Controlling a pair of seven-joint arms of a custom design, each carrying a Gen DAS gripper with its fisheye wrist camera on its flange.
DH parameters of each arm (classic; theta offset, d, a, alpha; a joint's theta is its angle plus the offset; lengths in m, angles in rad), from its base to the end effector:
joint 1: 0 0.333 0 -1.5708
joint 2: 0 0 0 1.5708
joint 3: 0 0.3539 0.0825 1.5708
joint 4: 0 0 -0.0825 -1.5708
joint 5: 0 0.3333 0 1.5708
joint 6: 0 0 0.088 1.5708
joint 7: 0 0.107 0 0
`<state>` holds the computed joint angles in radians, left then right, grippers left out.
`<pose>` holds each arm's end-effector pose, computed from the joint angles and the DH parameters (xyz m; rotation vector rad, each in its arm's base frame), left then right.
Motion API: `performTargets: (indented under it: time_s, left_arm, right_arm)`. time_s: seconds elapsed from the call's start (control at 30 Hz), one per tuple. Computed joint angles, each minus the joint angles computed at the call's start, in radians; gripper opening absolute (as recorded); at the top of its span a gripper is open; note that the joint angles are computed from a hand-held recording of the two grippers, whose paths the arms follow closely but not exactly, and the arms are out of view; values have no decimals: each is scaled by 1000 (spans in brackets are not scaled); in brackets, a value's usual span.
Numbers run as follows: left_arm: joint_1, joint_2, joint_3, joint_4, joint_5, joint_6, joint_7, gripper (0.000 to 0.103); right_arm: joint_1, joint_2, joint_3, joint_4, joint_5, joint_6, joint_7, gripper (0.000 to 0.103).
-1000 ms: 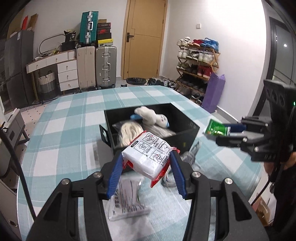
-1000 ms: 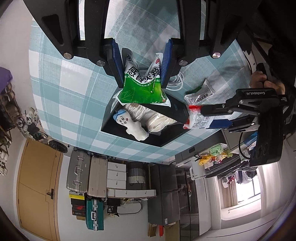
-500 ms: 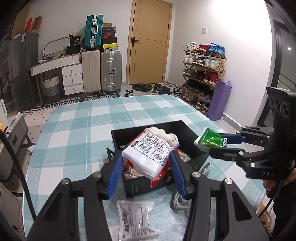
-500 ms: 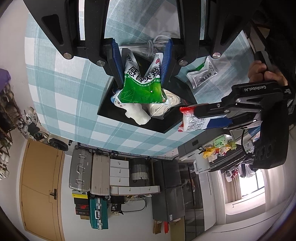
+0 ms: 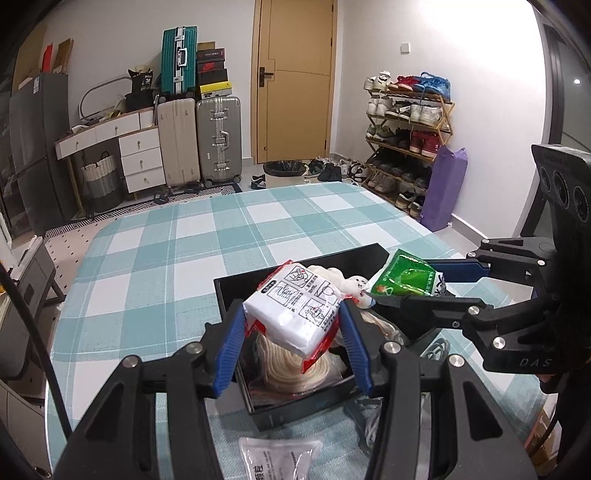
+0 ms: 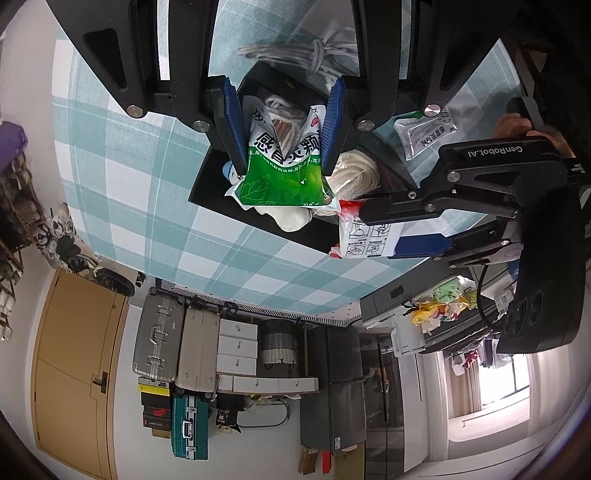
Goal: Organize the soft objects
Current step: 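Lower the red-and-white packet into the box with the left tool while the right tool lowers the green packet, then move the right tool to the white cable bundle and the left tool to the white packet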
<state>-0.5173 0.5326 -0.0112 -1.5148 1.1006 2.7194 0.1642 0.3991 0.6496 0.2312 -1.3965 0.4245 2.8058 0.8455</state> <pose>0.5987 -0.3850 0.4699 -1.6712 1.6703 -0.9074 0.6452 0.3798 0.4706 -2.1954 0.7589 -0.3485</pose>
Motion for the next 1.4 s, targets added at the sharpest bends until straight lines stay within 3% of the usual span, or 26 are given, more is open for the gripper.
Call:
performTargets:
  time_s: [0.6,0.9,0.97,1.0,1.13,1.23,1.33,1.4]
  left_arm:
    - [-14,77,0,88,-120,-72,164,50]
    - [-8,89,4,90,-167,-42,178,51]
    - [-8,88,2,89,-176,-40,188,56]
    - [-5,87,-1,86,-183,-35,196,67]
    - [-25,46,32,29,-134,15,114,82]
    - [-46,12,48,-6,-78,1,40,98]
    - [-46,-27,43,-55,-9,14,-42,103]
    - [-49,-52,47,-86,61,27,-127,103]
  right_arm:
    - [93,110,-130,148,-188,-68,151,38]
    - [71,123,-100,156,-195,-68,150,42]
    - [55,120,-75,155,-178,-73,131,52]
    - [51,113,-69,141,-171,-55,120,55]
    - [26,71,-34,56,-124,43,75,80]
    - [21,38,-33,-6,-98,117,78,87]
    - [-21,2,11,-66,-52,146,70,100]
    - [-70,-23,71,-114,0,165,37,102]
